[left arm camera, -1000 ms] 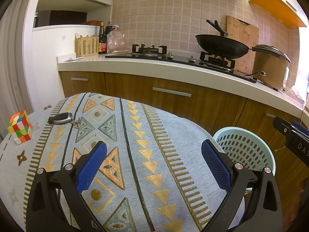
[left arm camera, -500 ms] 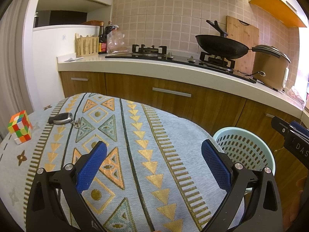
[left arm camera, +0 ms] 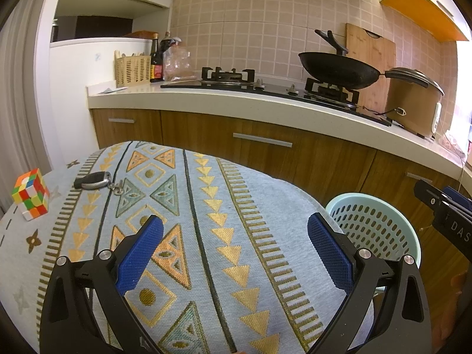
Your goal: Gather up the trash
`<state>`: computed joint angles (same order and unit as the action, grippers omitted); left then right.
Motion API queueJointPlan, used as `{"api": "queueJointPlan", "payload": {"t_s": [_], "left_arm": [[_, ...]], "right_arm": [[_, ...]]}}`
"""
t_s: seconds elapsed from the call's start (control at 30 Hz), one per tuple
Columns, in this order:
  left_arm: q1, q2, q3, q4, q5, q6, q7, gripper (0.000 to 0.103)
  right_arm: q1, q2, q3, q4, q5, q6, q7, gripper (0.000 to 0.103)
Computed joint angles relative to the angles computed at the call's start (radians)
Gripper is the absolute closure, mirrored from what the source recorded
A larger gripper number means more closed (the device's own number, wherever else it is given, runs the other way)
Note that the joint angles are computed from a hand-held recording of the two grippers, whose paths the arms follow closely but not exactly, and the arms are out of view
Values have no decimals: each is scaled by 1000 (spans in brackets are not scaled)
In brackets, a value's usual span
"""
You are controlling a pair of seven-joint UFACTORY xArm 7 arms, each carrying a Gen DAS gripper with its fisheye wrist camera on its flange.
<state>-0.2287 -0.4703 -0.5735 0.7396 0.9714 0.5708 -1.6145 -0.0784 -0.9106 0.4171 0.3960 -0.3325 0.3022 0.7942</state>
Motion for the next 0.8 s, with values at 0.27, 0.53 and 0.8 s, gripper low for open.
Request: {"api": "queueJointPlan", "payload": {"t_s": [0.27,0.53,0.8], "left_arm": [[-6,-1,-15,25,1,34,1,8],[-60,-17,-36,58,-36,138,74,8],[-80,-96,-24,23,-147,164,147,8]], "right_arm": [[18,-35,-13,-14,3,7,-9,36],[46,-95,-38,-31,30,31,-22,36],[64,-138,-30,-37,52,55,-17,36]]}}
